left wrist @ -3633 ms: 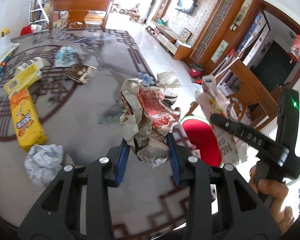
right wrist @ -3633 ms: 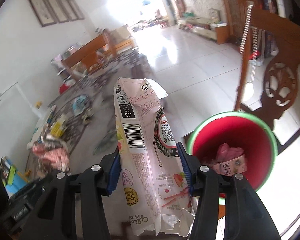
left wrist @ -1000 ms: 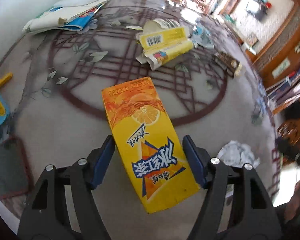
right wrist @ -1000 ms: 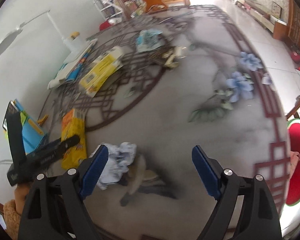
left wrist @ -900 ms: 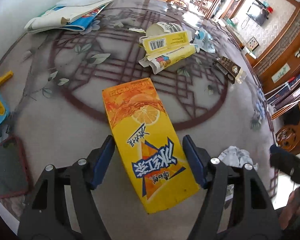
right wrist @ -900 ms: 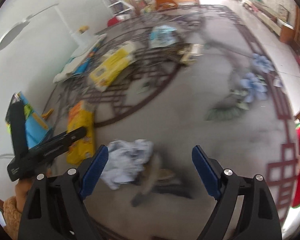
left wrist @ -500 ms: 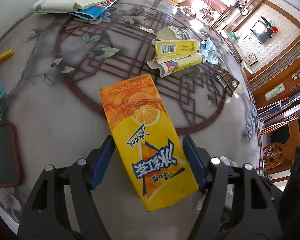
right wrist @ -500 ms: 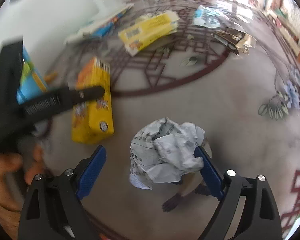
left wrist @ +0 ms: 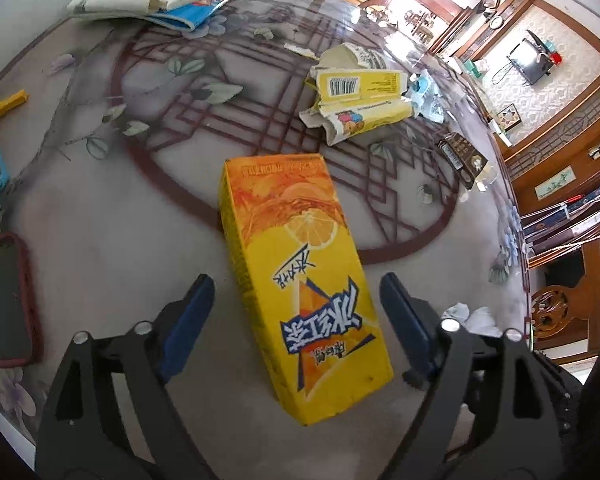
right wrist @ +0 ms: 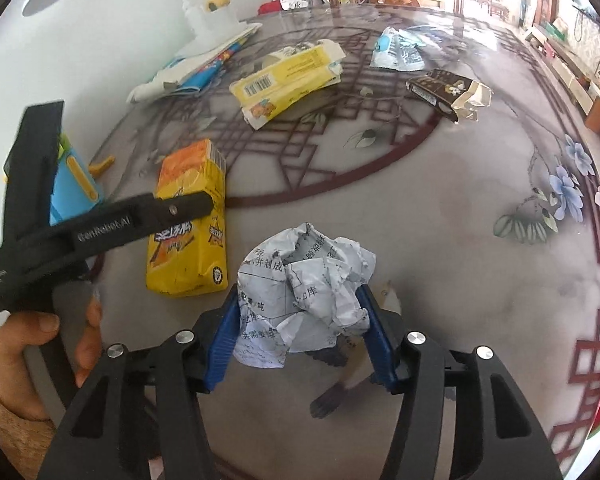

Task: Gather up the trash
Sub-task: 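Grasp the crumpled white paper with the right gripper and lift it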

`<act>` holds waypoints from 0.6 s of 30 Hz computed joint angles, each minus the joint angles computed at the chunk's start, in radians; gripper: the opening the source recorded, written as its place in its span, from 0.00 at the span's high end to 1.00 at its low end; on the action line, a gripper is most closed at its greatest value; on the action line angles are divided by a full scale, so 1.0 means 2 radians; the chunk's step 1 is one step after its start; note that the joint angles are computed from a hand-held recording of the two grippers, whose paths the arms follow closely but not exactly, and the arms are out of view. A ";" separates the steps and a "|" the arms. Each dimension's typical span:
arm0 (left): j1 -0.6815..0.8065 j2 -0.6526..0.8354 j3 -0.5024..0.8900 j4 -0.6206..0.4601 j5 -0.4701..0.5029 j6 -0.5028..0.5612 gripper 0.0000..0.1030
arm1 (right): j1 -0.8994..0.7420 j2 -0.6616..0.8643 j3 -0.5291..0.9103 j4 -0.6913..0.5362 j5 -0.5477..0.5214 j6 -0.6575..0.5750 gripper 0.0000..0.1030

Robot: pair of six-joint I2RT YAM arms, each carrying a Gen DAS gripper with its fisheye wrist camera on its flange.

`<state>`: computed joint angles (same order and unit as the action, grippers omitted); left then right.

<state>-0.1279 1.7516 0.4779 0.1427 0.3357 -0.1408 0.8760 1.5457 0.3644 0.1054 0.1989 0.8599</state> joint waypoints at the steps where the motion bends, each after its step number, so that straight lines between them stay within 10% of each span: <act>1: 0.000 0.003 0.002 -0.001 0.002 -0.002 0.19 | -0.001 -0.004 -0.003 0.001 -0.002 0.000 0.47; 18: -0.030 -0.047 -0.031 0.051 -0.073 -0.005 0.18 | -0.009 -0.021 -0.014 0.009 -0.014 0.003 0.45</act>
